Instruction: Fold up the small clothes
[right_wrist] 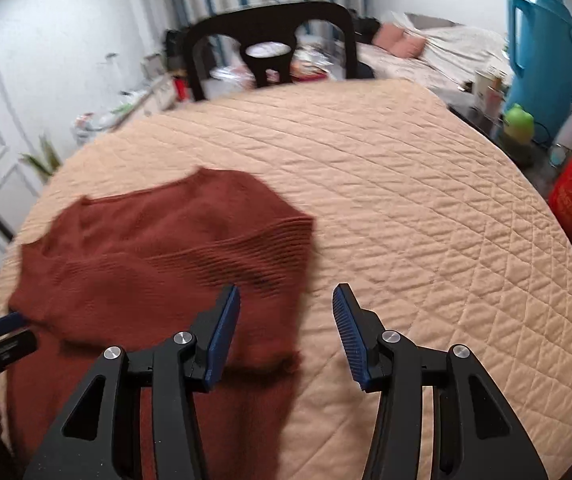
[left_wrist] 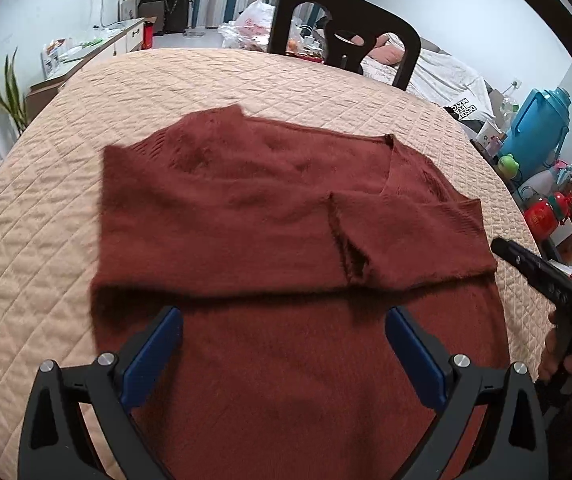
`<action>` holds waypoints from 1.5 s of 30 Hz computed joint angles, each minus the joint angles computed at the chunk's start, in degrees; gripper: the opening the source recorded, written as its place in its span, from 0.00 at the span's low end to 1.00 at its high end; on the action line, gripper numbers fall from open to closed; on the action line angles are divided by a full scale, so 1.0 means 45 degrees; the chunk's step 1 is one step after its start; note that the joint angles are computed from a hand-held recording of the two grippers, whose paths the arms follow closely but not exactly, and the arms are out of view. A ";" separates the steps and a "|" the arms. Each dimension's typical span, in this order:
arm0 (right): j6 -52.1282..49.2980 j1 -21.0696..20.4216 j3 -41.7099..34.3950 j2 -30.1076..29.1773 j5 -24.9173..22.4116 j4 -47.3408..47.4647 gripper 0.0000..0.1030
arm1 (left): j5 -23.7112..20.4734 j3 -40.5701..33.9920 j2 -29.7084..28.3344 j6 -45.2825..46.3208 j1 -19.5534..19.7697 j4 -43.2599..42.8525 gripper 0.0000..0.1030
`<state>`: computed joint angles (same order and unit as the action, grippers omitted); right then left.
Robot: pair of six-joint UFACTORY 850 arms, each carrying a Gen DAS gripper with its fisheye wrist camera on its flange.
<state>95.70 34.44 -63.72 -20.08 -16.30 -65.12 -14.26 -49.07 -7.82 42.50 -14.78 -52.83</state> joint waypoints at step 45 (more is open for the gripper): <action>0.7007 0.3662 0.5081 0.3293 -0.1291 -0.5153 0.50 | -0.0063 0.6198 0.6371 0.1174 0.0745 -0.1549 0.92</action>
<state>127.24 50.92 -40.85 -5.26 -22.10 -88.31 -14.54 -21.18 20.84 47.79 -11.42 -59.80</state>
